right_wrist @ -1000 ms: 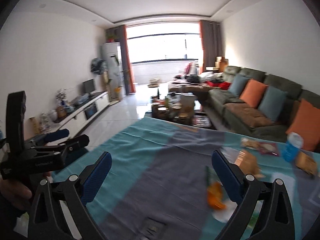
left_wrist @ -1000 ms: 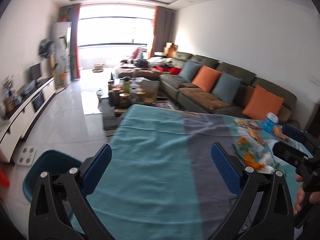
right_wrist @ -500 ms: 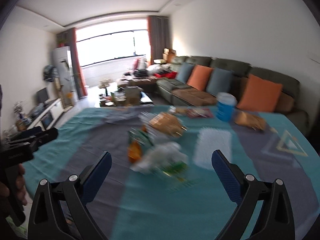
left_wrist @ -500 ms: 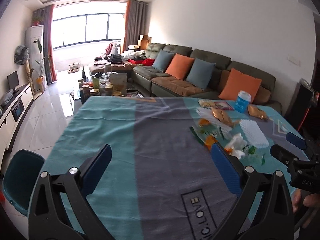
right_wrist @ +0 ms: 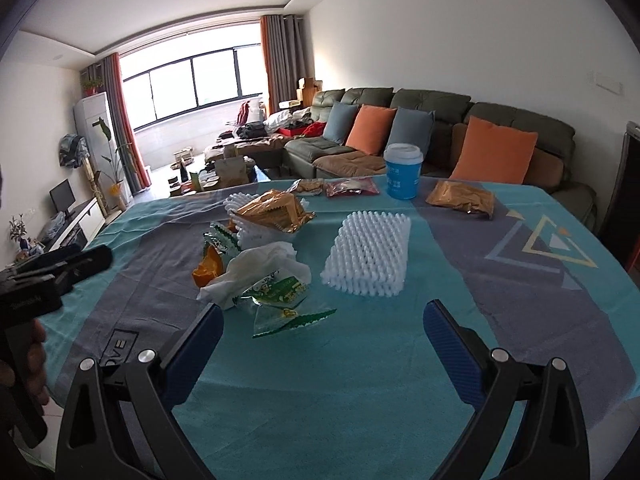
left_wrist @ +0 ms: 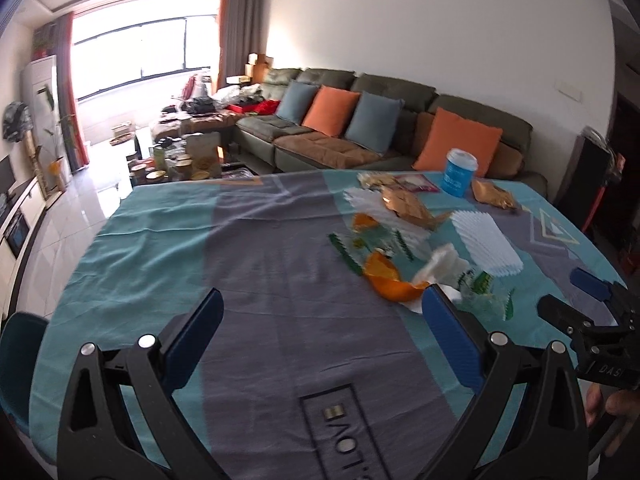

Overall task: Collect trash
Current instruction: 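Move both tools back over the table toward the remaining trash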

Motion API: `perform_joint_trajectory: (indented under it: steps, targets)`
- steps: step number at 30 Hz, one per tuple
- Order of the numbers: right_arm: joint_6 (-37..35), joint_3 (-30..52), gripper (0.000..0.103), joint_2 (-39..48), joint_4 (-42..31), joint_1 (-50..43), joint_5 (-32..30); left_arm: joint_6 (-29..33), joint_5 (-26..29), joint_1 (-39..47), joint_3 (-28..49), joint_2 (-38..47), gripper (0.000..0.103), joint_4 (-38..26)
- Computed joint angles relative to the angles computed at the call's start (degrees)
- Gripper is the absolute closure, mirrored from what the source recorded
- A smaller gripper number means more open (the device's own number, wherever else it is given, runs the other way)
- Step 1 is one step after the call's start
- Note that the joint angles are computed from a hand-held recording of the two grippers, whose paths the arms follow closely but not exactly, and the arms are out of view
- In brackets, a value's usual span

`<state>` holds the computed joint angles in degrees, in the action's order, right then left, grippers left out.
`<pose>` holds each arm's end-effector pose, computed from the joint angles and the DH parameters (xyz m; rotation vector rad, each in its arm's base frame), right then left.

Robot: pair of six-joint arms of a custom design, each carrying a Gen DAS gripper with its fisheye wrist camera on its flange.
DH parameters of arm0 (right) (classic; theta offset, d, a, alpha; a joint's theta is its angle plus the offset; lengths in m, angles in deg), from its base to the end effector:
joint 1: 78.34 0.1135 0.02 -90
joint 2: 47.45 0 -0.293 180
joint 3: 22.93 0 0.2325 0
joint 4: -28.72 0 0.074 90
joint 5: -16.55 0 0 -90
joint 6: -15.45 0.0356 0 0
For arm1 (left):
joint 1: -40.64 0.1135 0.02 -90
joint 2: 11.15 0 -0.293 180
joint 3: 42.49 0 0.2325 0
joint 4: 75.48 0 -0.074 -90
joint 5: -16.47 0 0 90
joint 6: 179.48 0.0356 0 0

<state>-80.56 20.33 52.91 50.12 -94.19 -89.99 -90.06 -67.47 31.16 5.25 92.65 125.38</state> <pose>0.2787 -0.0686 0.1434 0.0248 2.1660 0.0982 0.3043 -0.0546 0.1421 0.2297 2.1772 -0.2149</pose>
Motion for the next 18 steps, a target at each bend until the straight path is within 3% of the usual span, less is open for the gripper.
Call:
perform_joint_trajectory:
  steps: [14, 18]
  targets:
    - [-2.41, 9.76, 0.007, 7.01, -7.97, 2.44, -2.23, 0.89, 1.07, -4.22, 15.89, 8.74, 0.005, -11.81]
    - [-3.11, 12.68, 0.011, 8.80, -10.75, 2.95, -2.95, 1.06, 2.07, -4.83, 19.60, 10.93, 0.005, -14.60]
